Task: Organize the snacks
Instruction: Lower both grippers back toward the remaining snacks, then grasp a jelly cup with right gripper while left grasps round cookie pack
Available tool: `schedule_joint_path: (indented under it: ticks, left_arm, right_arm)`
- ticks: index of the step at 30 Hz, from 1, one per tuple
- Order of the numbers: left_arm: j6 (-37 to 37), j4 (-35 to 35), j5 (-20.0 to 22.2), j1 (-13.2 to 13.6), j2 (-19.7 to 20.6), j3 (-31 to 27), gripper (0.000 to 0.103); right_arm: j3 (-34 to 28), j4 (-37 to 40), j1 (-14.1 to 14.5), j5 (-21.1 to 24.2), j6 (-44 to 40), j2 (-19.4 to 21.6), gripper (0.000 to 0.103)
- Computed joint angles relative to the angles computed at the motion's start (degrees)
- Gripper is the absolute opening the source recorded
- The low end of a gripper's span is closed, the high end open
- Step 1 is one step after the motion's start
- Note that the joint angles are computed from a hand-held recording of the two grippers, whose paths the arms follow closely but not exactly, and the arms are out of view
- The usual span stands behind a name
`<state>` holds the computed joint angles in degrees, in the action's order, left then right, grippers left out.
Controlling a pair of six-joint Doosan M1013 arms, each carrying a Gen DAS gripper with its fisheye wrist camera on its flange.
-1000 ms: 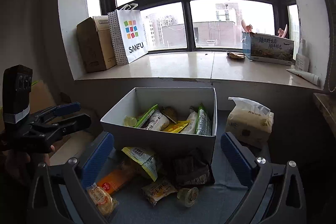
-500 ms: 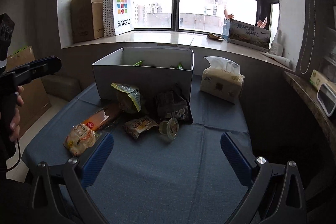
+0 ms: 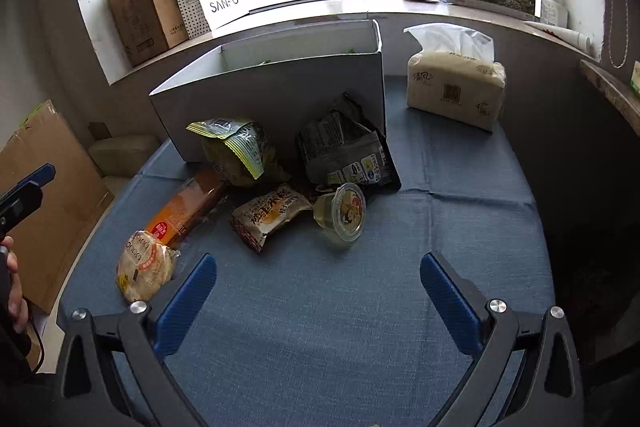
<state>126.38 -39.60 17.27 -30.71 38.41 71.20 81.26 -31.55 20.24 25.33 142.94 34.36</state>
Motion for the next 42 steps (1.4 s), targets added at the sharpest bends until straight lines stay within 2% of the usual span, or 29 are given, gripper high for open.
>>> schedule_joint_path:
  ticks: [2, 5, 8, 9, 11, 13, 15, 18, 22, 24, 28, 33, 36, 39, 42]
  left_arm:
    - [3.62, -2.39, -0.20, -0.15, -0.17, 0.46, 0.103]
    - [2.04, 0.49, 0.34, -0.45, -0.01, 0.06, 0.103]
    - [3.02, -0.20, 1.80, -0.38, 0.21, -0.10, 0.103]
    - [2.35, 0.61, 2.76, -0.36, 0.42, -0.40, 0.103]
    - [1.38, 1.95, 3.37, -0.43, 0.61, -0.49, 0.103]
    - [1.17, 2.50, 4.02, -0.49, 0.82, -0.57, 0.103]
    - [-0.67, 4.52, 4.42, -0.65, 1.06, -0.74, 0.103]
    - [-1.61, 5.71, 5.00, -0.75, 1.35, -0.94, 0.103]
    - [-3.26, 6.72, 7.24, -0.54, 2.05, -1.75, 0.103]
    - [-5.06, 8.37, 9.80, -0.43, 2.84, -2.95, 0.103]
    - [-15.10, 18.40, 16.97, -0.86, 5.93, -7.69, 0.103]
    - [-25.18, 29.84, 22.78, -2.28, 8.99, -11.98, 0.103]
    - [-26.33, 30.22, 24.89, -2.69, 10.19, -13.71, 0.103]
    - [-32.10, 38.02, 28.11, -3.83, 11.93, -16.22, 0.103]
    - [-32.15, 36.53, 27.15, -3.62, 11.73, -15.43, 0.103]
  right_arm:
    - [-2.39, 0.92, -0.57, 1.72, -3.52, 1.76, 0.103]
    - [-6.30, 5.49, -1.57, 5.04, -10.61, 4.33, 0.103]
    - [-9.02, 11.15, -2.75, 7.27, -16.51, 6.29, 0.103]
    - [-9.64, 11.77, -2.96, 7.86, -17.35, 6.79, 0.098]
    - [-10.50, 11.96, -3.10, 8.75, -18.65, 7.51, 0.078]
    - [-11.29, 16.12, -3.43, 8.94, -23.58, 8.13, 0.054]
    - [-11.84, 14.94, -3.06, 9.70, -24.35, 8.45, 0.051]
    - [-10.83, 19.36, -3.32, 7.37, -27.75, 7.76, 0.050]
    - [-8.25, 17.66, -2.66, 4.60, -25.00, 6.00, 0.050]
    - [-6.02, 16.43, -2.35, 2.02, -22.74, 4.52, 0.050]
    - [-2.30, 14.38, -1.79, -0.86, -18.51, 1.76, 0.050]
    - [2.59, 8.15, -0.59, -4.18, -10.79, -1.55, 0.050]
    - [4.59, 3.74, -0.06, -4.42, -6.27, -3.07, 0.050]
    - [5.70, 4.69, -0.22, -5.79, -5.38, -3.76, 0.050]
    - [6.31, 4.82, -0.11, -6.15, -4.90, -3.89, 0.050]
